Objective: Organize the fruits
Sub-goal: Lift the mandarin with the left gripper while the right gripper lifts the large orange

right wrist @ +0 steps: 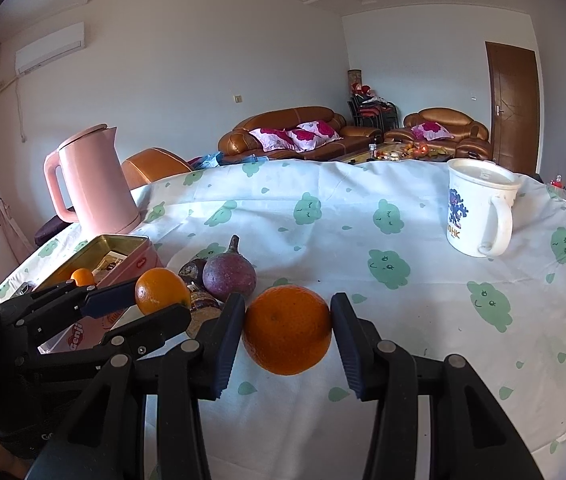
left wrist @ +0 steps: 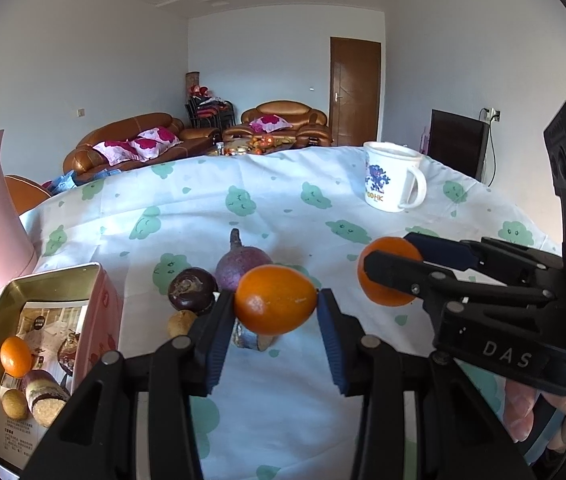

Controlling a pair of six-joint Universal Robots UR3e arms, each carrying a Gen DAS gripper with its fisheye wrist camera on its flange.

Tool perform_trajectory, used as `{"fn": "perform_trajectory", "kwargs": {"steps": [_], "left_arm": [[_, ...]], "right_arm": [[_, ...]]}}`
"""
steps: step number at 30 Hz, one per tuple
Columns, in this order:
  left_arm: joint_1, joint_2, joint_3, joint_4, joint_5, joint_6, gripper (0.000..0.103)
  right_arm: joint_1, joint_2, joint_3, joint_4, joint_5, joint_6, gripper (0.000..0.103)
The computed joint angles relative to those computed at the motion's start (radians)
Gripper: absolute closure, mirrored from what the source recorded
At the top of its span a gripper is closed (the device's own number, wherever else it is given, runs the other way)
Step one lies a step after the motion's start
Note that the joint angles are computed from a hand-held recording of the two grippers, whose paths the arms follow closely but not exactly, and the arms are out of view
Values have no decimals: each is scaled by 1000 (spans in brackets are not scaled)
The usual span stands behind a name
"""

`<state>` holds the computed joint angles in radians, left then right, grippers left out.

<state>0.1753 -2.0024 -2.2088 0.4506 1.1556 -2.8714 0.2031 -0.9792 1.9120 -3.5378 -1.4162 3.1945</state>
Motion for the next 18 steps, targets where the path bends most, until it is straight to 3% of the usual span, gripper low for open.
{"fn": "perform_trajectory", "kwargs": {"steps": [18], "left_arm": [[32, 1, -68, 138, -24, -30, 60]], "right_arm": [[20, 3, 42, -117, -18, -22, 56]]}}
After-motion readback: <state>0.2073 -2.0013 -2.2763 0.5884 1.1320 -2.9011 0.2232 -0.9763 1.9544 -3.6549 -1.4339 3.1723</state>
